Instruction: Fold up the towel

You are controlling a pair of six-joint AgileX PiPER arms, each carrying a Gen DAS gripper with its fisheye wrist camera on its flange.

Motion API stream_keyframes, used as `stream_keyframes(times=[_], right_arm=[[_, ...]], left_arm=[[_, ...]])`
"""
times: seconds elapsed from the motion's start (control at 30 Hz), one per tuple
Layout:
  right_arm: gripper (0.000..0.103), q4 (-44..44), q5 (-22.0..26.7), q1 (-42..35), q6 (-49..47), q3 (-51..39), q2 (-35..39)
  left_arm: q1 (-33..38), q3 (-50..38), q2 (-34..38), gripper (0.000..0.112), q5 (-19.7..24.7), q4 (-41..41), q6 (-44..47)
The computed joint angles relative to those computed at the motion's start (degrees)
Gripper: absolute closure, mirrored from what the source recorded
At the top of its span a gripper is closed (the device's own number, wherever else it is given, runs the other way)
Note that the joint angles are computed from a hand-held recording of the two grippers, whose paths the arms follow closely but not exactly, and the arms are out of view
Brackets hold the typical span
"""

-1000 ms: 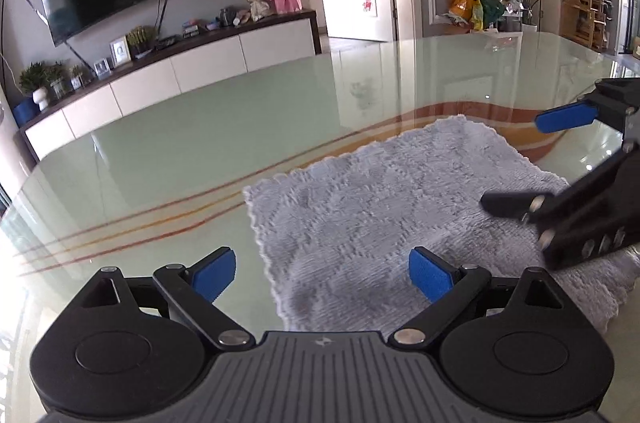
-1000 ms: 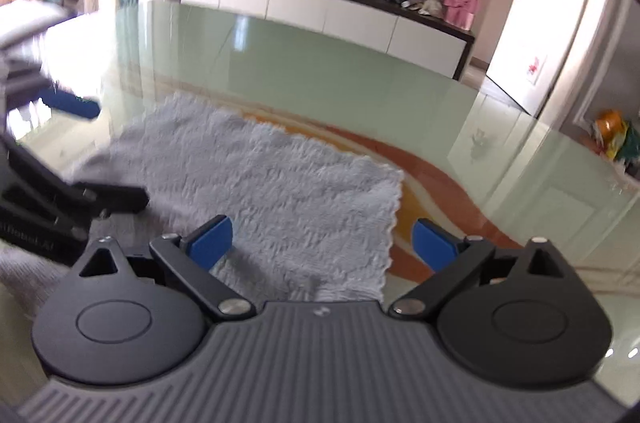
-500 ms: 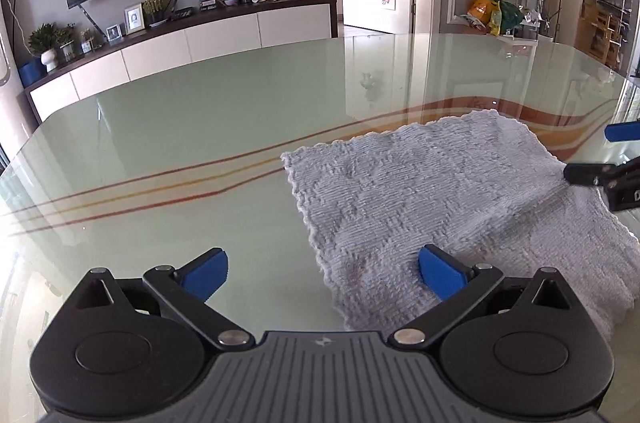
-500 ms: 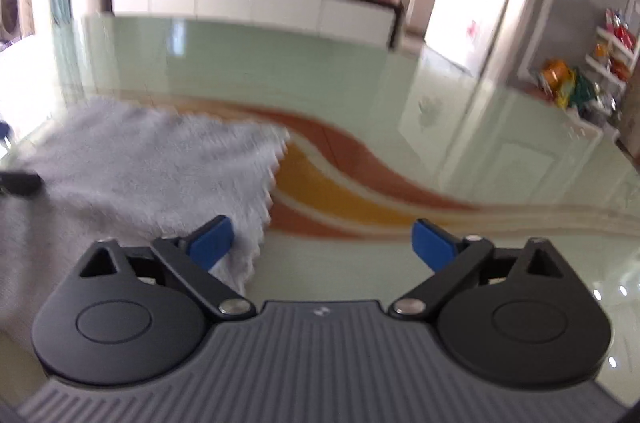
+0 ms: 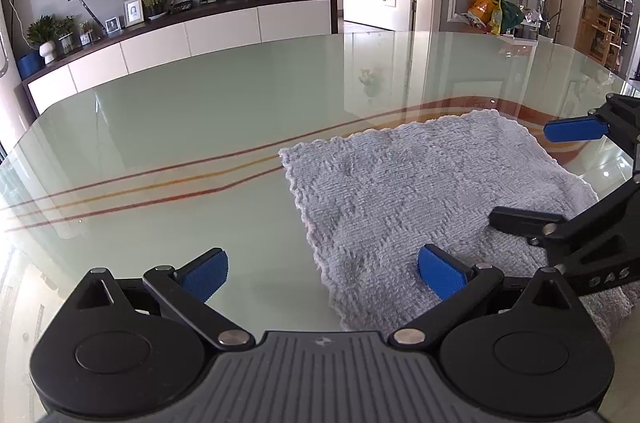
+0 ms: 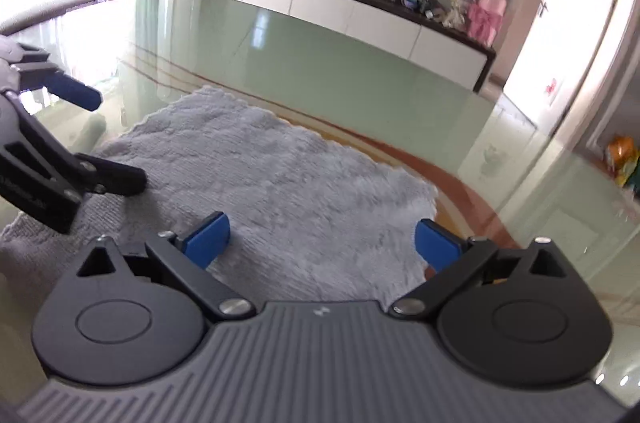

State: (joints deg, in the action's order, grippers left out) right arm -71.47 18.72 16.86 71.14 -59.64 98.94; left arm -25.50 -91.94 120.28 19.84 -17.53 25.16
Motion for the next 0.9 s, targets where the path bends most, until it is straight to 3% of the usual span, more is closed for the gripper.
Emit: stream_keyframes(times=[0.3, 0.4, 0.53, 0.73, 0.9], right_arm=[[0.001, -8.76, -0.32, -5.53, 10.81, 6.84, -4.42], [0.001, -10.38, 1.73, -6.03, 14.13, 9.37, -6.15], [0.005, -11.37, 4.74, -4.24, 16.34, 10.49, -7.85], [0.004, -15.95, 1.97, -0.16, 19.53, 8.54, -6.30], [0.002, -13.31, 7.17, 3.21, 19.87, 7.36, -3.22]], left_arm=[[0.29, 0.44, 0.03, 0.010, -0.41, -3.25, 3.75], [0.57, 0.14, 0.27, 0.010, -0.14, -4.34, 4.79], [0.60, -0.20, 0.42, 0.010, 0.11, -3.80, 4.23], [0.29, -0.56, 0.46, 0.010, 0.47, -1.56, 1.91], [-0.50, -1.76, 0.60, 0.010, 1.49, 3.00, -0.78]])
